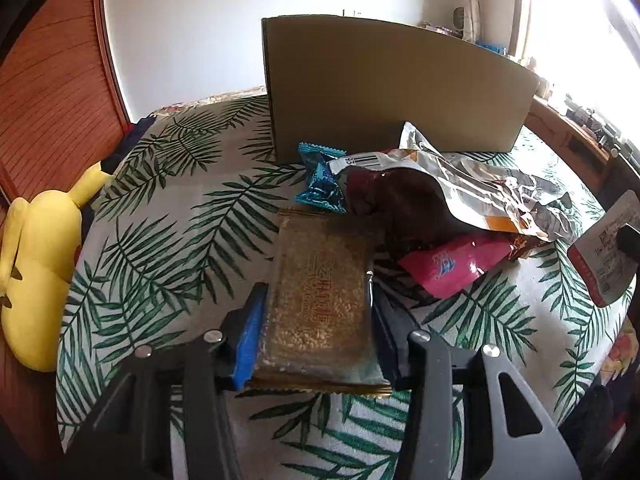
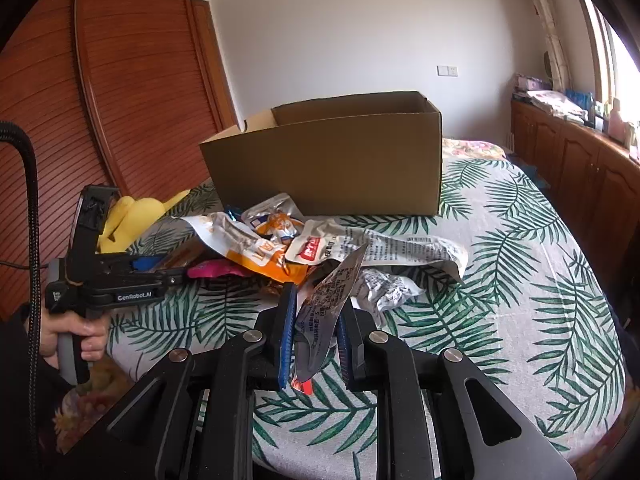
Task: Organize snacks
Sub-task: 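Lift and carry both held snacks over the open cardboard box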
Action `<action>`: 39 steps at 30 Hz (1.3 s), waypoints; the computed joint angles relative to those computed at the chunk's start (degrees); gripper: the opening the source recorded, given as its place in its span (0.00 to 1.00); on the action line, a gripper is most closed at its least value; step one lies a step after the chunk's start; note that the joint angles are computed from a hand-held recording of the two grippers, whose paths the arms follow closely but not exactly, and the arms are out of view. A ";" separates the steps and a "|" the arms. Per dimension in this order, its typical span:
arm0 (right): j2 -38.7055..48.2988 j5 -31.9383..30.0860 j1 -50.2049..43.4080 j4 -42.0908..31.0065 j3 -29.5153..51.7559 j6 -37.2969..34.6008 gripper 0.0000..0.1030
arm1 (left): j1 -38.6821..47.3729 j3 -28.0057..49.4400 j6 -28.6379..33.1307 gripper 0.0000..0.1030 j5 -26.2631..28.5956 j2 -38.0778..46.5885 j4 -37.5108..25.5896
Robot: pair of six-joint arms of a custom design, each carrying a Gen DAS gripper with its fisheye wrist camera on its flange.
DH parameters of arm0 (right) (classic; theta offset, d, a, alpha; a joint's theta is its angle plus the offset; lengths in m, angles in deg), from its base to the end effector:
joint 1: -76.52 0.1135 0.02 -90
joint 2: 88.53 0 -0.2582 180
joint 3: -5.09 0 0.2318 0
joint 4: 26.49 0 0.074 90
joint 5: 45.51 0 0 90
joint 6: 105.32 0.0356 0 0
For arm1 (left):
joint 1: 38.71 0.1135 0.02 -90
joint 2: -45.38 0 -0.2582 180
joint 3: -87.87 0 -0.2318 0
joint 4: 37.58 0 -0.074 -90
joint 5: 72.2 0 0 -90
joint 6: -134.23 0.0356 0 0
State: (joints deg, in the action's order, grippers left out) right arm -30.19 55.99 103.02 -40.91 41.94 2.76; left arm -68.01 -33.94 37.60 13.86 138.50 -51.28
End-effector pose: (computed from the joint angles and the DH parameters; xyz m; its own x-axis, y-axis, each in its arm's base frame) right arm 0.1717 0.0777 0.1845 -0.5898 0.0457 -0.8062 -0.1154 0.9834 0.1402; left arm 0.2597 -0.1430 0.1564 -0.7019 0.2618 -0.6625 0.3701 0.9287 -0.0251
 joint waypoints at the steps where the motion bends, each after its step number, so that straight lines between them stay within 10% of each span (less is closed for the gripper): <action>1: 0.11 -0.02 -0.05 0.13 0.00 0.00 0.16 | 0.25 -0.49 -0.04 0.46 0.22 -0.48 0.10; 22: -4.57 -0.54 -0.86 -4.61 0.92 -0.28 0.16 | -3.75 -6.08 -2.96 0.47 0.83 -20.52 -5.44; 39: 3.43 -8.54 -8.44 -5.13 12.91 -9.56 0.16 | -5.57 10.05 0.62 0.47 2.01 -10.14 -6.00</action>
State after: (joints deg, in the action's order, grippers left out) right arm -26.75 47.45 94.58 -46.04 54.85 -6.80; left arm -73.58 -23.89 38.21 15.88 128.36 -57.28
